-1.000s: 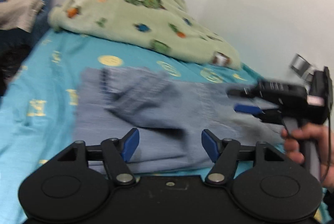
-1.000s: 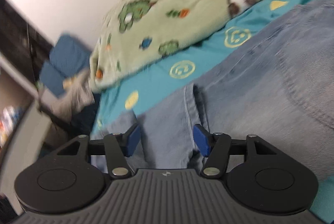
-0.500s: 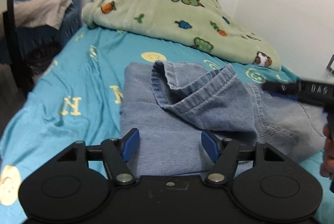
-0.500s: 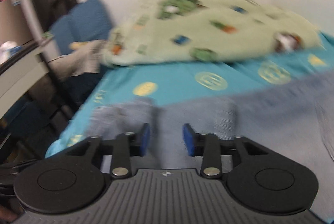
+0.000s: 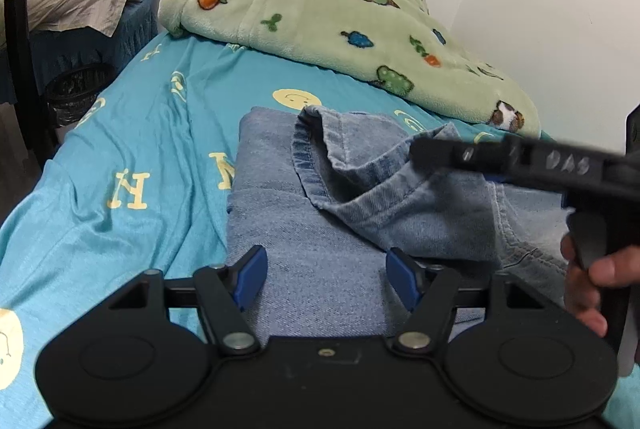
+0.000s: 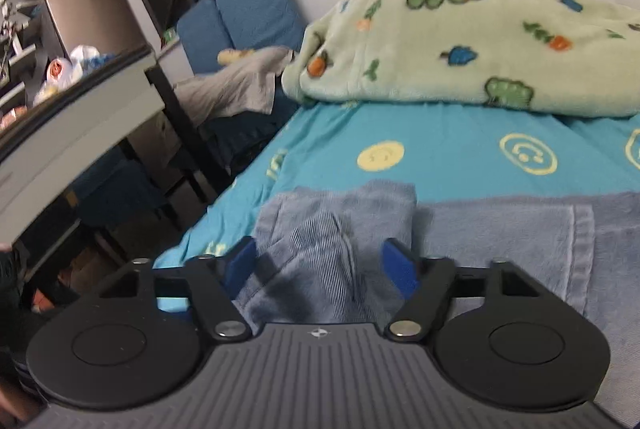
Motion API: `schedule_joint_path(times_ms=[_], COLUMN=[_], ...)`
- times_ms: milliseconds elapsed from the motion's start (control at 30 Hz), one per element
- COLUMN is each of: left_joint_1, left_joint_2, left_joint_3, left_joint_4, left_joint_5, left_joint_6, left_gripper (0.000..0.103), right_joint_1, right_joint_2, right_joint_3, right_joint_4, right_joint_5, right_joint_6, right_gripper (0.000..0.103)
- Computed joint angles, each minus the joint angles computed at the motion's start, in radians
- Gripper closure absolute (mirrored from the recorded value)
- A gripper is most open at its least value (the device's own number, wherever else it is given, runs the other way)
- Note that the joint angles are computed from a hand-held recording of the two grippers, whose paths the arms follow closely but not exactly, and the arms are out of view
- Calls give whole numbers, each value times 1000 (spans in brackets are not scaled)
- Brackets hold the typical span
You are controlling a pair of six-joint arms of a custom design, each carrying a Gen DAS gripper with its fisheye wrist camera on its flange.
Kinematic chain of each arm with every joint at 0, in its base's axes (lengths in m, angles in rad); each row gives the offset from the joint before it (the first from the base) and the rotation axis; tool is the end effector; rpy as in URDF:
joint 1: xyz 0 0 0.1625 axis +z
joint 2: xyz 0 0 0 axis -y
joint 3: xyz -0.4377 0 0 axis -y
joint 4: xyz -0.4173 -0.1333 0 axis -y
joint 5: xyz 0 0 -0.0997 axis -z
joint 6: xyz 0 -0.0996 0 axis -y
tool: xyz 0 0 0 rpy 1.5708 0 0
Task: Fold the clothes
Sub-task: 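Grasp the jeans fold edge with the right gripper and pull it straight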
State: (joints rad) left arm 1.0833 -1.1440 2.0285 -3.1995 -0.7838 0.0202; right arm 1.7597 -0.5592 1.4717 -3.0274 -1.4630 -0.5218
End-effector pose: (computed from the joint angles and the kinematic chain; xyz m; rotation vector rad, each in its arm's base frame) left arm -0.0853 -0.5961 0.2539 0.2187 2.3390 -1.1033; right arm 0.2847 -0.7223 0.0315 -1.0893 2.8051 -0.8547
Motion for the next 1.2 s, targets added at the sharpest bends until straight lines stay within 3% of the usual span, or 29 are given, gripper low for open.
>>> schedule_joint_path(times_ms=[33,100,167,267,400,467,567,667,767,833,900,1000,1033,1200], left_joint_1=[0,1,0,-1,1,-2,-5,-3,0,2,3,3,3,3], left_joint_2=[2,4,3,-5,-21,-23,-21,-23,-27,-28,-26,-20,-18,-8], left_joint_3=[-1,-3,-2,3,12,13,13,14,16,15,14,12,11,8], left_joint_4=[-2,-3,-1,-4,-11,-4,11,21,24,30,30,26,24,16], left_joint_5=[2,4,4,-4,-35,-31,-12,-6,-6,-4,-1,7,8,20], left_joint_6=[1,-1,-8,-17,-44,-47,-45,-52,-60,-63,-63,-60,-62,-48], left_gripper=[40,40,40,40,38,38,39,39,39,39,39,38,38,36], right_joint_1=[1,0,-3,-8,-7,-8,-23,-16,-3,-3,-13,-35,-41,-72], right_joint_2=[-4,-21,-45,-82,-132,-148,-163,-165,-169,-170,-169,-153,-141,-82], right_joint_3=[11,49,93,146,220,249,263,259,259,262,259,223,201,91], right_joint_4=[-11,-65,-157,-307,-415,-401,-271,-204,-224,-262,-286,-283,-275,-127], right_joint_5=[-6,7,20,-4,-170,-268,-348,-393,-410,-409,-379,-319,-303,-243], right_joint_6=[9,8,18,141,268,334,459,465,441,418,412,427,425,384], right_gripper=[84,93,94,95,95,95,95,94,80,52,42,40,35,33])
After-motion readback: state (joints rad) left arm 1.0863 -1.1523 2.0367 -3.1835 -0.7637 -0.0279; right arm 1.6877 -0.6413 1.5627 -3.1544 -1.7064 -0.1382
